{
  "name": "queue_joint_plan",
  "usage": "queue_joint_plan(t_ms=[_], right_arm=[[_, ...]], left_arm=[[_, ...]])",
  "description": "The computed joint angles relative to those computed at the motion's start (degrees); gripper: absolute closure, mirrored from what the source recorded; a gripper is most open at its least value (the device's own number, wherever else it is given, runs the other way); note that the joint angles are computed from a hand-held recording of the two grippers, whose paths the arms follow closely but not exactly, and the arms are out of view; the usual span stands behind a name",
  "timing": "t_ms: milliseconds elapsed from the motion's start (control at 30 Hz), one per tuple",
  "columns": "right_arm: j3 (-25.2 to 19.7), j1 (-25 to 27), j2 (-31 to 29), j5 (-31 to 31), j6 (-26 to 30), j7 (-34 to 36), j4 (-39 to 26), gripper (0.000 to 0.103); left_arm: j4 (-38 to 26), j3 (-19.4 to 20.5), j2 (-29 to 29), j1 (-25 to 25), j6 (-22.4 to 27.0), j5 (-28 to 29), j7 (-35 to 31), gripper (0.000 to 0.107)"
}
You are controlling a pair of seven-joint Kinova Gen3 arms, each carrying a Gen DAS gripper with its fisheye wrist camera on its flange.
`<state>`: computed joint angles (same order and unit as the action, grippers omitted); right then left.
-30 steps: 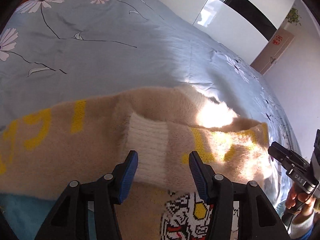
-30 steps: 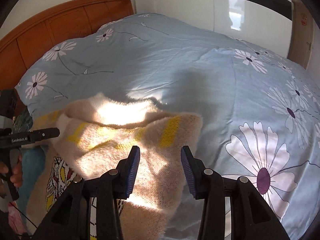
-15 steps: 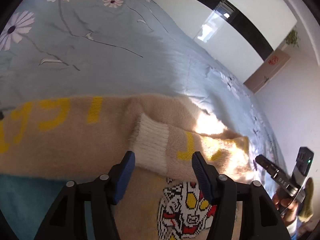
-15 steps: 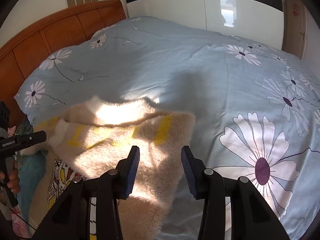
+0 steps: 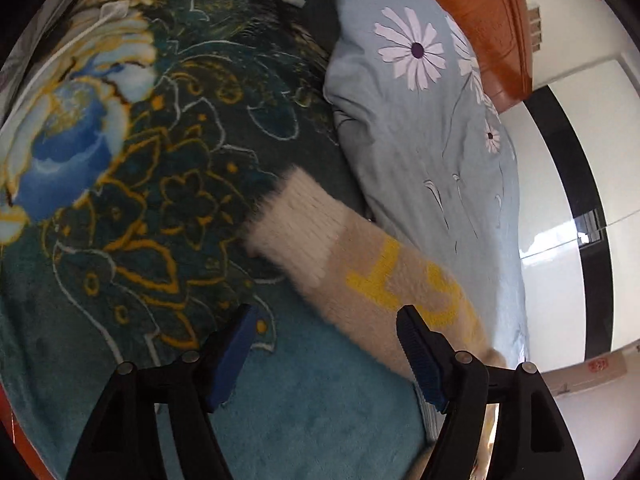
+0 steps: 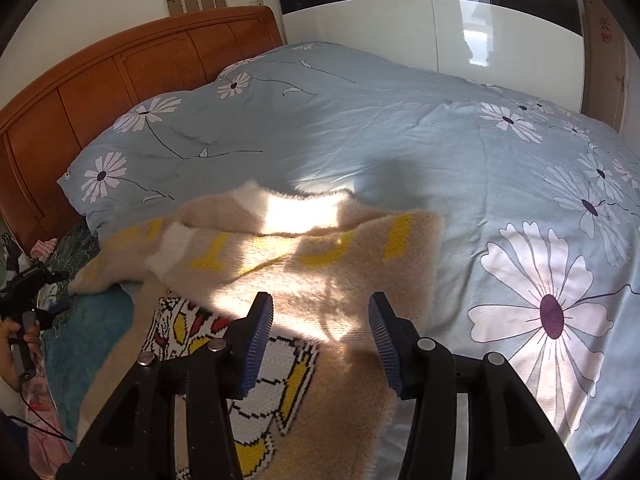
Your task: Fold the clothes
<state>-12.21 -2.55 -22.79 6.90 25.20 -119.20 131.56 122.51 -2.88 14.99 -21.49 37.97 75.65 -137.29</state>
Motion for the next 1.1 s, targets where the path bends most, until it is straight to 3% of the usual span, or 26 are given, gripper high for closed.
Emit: queue_joint_plan(t_ms=[267, 333, 367, 400, 467, 633, 767, 933, 1100], right_arm=[[-0.7, -0.5, 0.4, -0.5, 0.1, -0.9, -0.4, 0.049], [-1.3, -0.3, 0.3, -0.1, 0.5, -1.2, -0.5, 0.049], [-1.3, -0.3, 0.1, 0.0, 0.6, -1.3, -0.4, 0.049], [-1.2, -0.3, 0.0, 0.0, 0.7, -1.4, -0.3, 0.049], [-1.5, -0.3, -0.4, 0.0, 0.8, -1.8, -0.2, 0.049], [0.9, -1.4, -2.4, -1.1, 0.4, -0.5, 0.8, 0.049], [4.4, -2.7, -4.5, -3.0, -0.3, 2.3, 2.3, 0.049], [8.8, -3.7, -6.9, -6.0, -0.6, 6.0, 3.9, 0.049], [12.8, -3.6, -9.9, -8.2, 0.0, 9.7, 5.0, 0.049]], left_arm=[[1.3, -0.8, 3.6, 0.7, -0.1, 15.4, -13.0, 0.034], [1.7, -2.0, 4.1, 1.9, 0.0, 18.7, -15.2, 0.045], [1.6, -2.3, 4.2, 2.5, -0.8, 19.2, -15.2, 0.062], [1.3, -2.7, 4.3, 3.2, -1.3, 18.8, -14.6, 0.081], [0.6, -3.1, 4.5, 3.9, -1.9, 17.6, -13.5, 0.095], [-0.8, -2.3, 1.8, 6.3, -5.6, 14.3, -12.2, 0.098], [-1.6, 0.5, -5.6, 9.9, -8.8, 8.1, -10.3, 0.098], [-6.0, 6.5, -13.6, 19.0, -14.0, -1.0, -6.2, 0.098], [-12.8, 11.9, -13.5, 29.4, -14.5, -8.1, -0.9, 0.098]])
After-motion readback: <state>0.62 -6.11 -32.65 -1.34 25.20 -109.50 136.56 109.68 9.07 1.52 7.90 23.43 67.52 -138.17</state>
